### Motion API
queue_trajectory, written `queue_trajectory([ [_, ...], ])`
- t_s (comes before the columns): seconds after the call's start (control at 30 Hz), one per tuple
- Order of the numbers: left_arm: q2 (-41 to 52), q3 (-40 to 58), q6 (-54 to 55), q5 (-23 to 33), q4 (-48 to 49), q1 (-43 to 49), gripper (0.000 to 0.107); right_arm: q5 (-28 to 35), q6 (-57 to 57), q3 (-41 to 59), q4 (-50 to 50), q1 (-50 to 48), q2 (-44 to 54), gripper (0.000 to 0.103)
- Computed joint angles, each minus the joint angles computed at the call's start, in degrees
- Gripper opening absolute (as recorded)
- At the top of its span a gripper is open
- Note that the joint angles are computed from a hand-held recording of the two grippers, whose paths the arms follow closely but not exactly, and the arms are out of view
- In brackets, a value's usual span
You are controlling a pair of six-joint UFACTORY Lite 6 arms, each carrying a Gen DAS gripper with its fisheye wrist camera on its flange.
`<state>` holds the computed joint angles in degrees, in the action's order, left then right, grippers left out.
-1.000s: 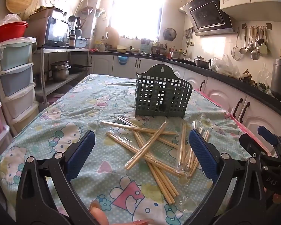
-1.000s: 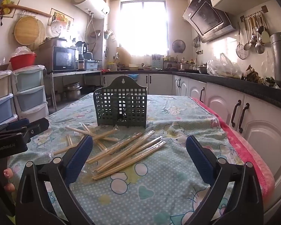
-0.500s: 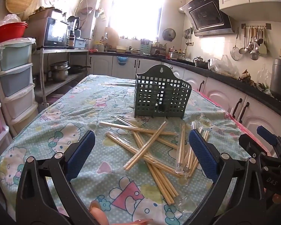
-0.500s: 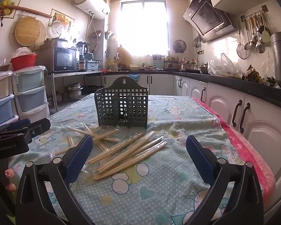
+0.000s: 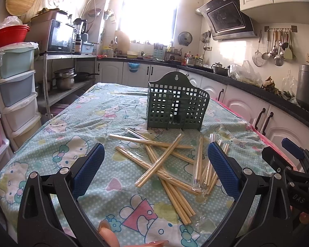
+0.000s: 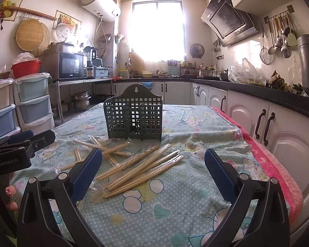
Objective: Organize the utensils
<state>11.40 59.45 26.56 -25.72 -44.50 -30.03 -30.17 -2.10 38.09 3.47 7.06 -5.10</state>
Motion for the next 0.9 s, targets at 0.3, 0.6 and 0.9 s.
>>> queue_trajectory([
  [0.3, -0.1, 0.2, 0.9, 0.0, -1.0, -0.4, 0.093, 0.0, -0.4, 0.1, 0.9, 0.4, 0.1, 0.097],
  [0.6, 0.6, 0.9, 0.9, 0.0, -0.9, -0.3, 0.093, -0.2, 0.3, -0.7, 0.0, 0.0, -0.6, 0.097],
  [0.9, 0.5, 0.5, 0.2, -0.3, -0.3, -0.2, 0.093, -0.3, 0.2, -0.6, -0.1, 0.1, -0.4, 0.097],
])
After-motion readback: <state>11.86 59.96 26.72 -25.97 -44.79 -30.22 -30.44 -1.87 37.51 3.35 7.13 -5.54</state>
